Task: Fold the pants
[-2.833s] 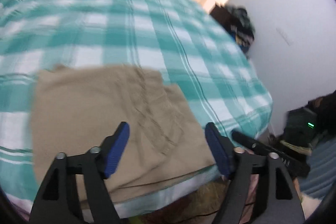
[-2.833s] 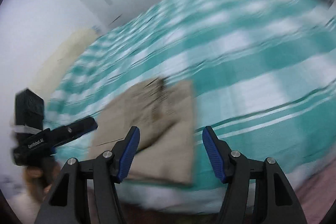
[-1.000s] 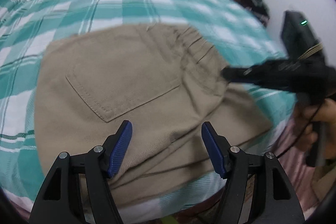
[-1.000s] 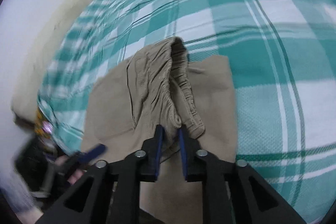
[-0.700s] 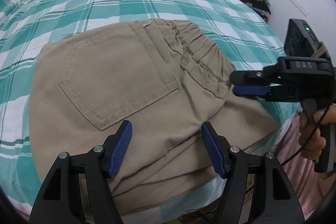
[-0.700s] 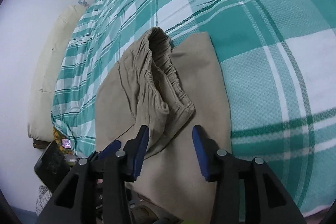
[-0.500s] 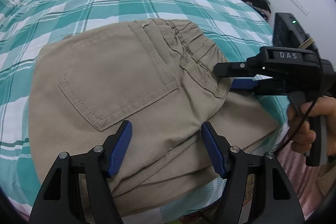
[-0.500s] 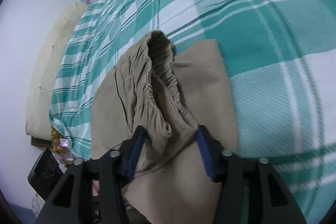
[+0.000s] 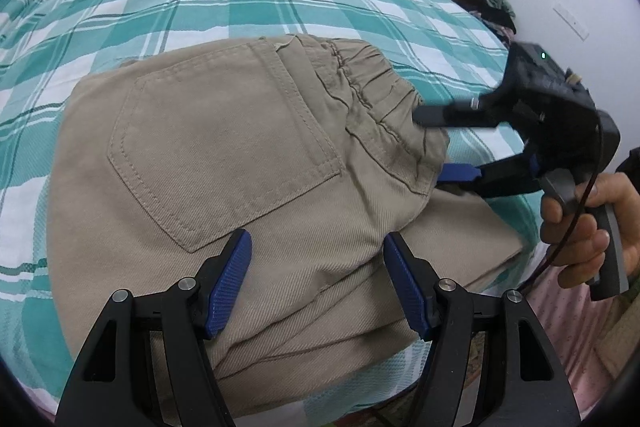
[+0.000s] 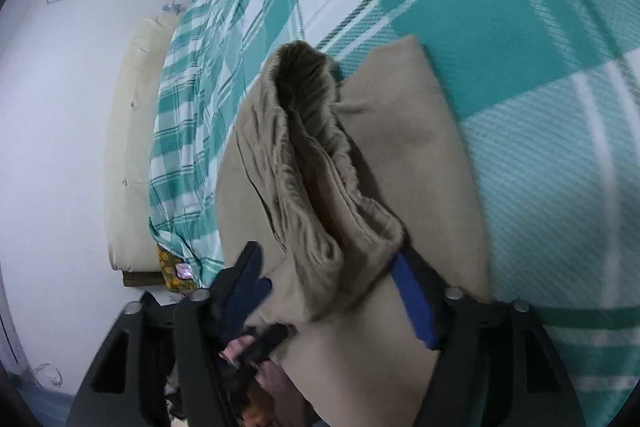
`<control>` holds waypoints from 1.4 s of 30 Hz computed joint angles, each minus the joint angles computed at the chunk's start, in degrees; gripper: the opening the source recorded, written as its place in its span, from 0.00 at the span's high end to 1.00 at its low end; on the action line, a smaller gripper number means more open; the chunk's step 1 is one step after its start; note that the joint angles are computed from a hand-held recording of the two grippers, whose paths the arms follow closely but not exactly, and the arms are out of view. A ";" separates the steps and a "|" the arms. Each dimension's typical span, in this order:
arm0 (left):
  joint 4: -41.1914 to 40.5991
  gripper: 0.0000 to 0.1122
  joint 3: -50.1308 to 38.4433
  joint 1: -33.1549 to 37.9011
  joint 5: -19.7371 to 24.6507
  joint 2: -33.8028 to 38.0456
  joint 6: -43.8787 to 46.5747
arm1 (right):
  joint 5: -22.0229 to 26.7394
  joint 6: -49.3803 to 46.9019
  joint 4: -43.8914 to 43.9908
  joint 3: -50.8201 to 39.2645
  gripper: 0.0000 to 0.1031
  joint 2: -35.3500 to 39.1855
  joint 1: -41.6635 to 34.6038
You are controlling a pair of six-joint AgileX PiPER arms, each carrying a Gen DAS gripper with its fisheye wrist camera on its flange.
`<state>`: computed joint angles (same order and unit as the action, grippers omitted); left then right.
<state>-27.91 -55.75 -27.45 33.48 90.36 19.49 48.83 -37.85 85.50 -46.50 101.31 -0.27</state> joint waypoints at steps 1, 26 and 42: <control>-0.31 0.38 0.08 0.17 0.05 -0.08 0.43 | 0.03 -1.56 1.02 -0.04 0.30 0.05 0.12; -7.27 0.39 -3.41 6.18 8.85 0.46 5.54 | -1.52 11.59 -17.42 -12.07 0.79 -0.32 4.77; 14.03 0.45 1.16 12.10 11.06 -8.80 2.00 | -8.40 6.72 -8.76 13.83 0.79 -18.84 0.92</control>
<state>-13.88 -54.59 -15.35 44.54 81.56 21.50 40.43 -31.13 76.74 -32.66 82.47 0.65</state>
